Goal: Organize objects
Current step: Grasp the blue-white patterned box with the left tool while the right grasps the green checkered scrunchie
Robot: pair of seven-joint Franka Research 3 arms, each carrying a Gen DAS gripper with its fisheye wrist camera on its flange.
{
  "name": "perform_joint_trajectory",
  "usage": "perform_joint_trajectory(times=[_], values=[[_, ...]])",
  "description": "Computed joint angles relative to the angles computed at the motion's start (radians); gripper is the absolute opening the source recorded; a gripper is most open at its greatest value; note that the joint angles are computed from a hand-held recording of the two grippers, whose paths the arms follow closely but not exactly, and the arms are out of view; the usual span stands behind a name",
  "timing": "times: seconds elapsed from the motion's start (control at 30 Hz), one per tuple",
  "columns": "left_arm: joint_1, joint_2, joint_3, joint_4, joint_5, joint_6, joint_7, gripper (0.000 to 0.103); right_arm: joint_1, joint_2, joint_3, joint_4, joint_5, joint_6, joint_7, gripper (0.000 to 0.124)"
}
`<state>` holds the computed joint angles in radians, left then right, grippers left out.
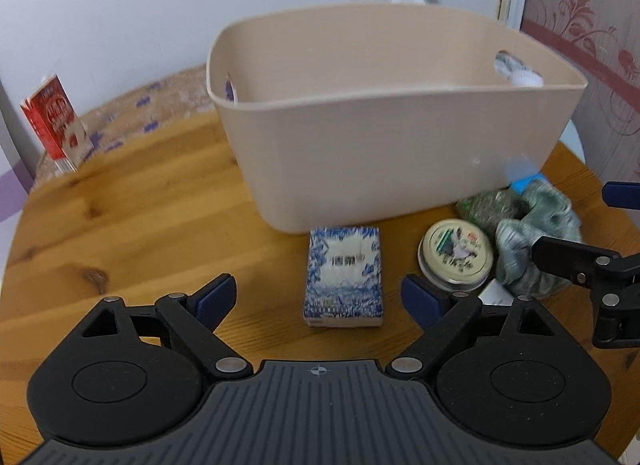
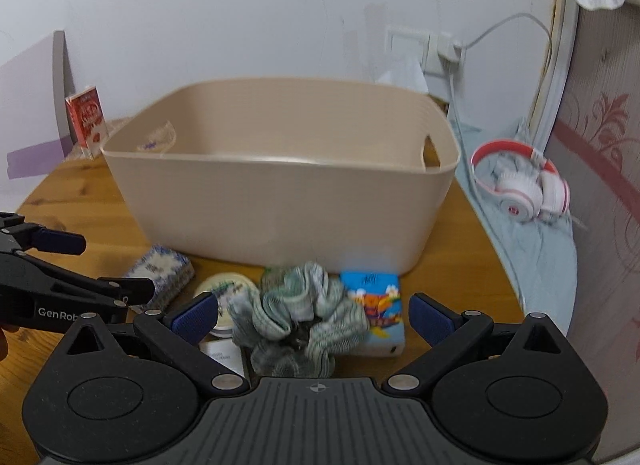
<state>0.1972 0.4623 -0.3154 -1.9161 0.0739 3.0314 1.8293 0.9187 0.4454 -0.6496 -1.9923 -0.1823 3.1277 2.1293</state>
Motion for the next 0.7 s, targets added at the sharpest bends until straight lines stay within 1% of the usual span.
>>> perform_joint_trajectory(times=[0.07, 0.17, 0.23, 0.27, 0.3, 0.33, 0.37, 0.4, 0.43, 0.47, 0.5, 0.6, 0.67, 0.7], values=[[-0.014, 0.017, 0.017, 0.016, 0.006, -0.005, -0.014, 0.091, -0.039, 0.01, 0.044, 0.011, 0.016, -0.007, -0.012, 0.103], [-0.016, 0.047, 0.02, 0.055, 0.002, -0.045, -0.024, 0.091, -0.082, 0.03, 0.09, 0.037, 0.028, -0.026, -0.022, 0.103], [-0.022, 0.063, 0.025, 0.073, 0.004, -0.061, -0.024, 0.091, -0.074, 0.048, 0.079, 0.047, 0.026, -0.026, -0.001, 0.103], [-0.03, 0.07, 0.033, 0.081, 0.008, -0.066, -0.026, 0.09, -0.078, 0.051, 0.083, 0.049, 0.029, -0.023, 0.003, 0.099], [-0.023, 0.076, 0.025, 0.084, 0.004, -0.065, -0.019, 0.089, -0.096, 0.049, 0.104, 0.051, 0.035, -0.022, -0.004, 0.092], [0.002, 0.081, -0.004, 0.082, -0.012, -0.058, 0.002, 0.082, -0.113, 0.046, 0.123, 0.055, 0.04, -0.027, -0.013, 0.088], [0.033, 0.086, -0.041, 0.084, -0.034, -0.064, 0.027, 0.078, -0.13, 0.043, 0.143, 0.057, 0.043, -0.03, -0.023, 0.083], [0.038, 0.085, -0.048, 0.084, -0.042, -0.066, 0.035, 0.072, -0.14, 0.04, 0.154, 0.057, 0.044, -0.033, -0.028, 0.077], [0.039, 0.083, -0.049, 0.081, -0.045, -0.061, 0.043, 0.062, -0.136, 0.039, 0.15, 0.056, 0.04, -0.032, -0.025, 0.072], [0.052, 0.082, -0.065, 0.079, -0.055, -0.061, 0.061, 0.057, -0.135, 0.038, 0.149, 0.053, 0.037, -0.03, -0.024, 0.062], [0.056, 0.079, -0.071, 0.073, -0.061, -0.059, 0.071, 0.048, -0.129, 0.035, 0.145, 0.051, 0.033, -0.034, -0.022, 0.056], [0.052, 0.07, -0.069, 0.061, -0.07, -0.058, 0.085, 0.047, -0.127, 0.019, 0.145, 0.037, 0.014, -0.033, -0.026, 0.041], [0.058, 0.062, -0.076, 0.052, -0.082, -0.059, 0.096, 0.047, -0.104, 0.005, 0.122, 0.017, -0.003, -0.021, -0.014, 0.033], [0.068, 0.057, -0.086, 0.044, -0.092, -0.056, 0.106, 0.047, -0.098, -0.004, 0.116, 0.006, -0.006, -0.015, -0.011, 0.033]])
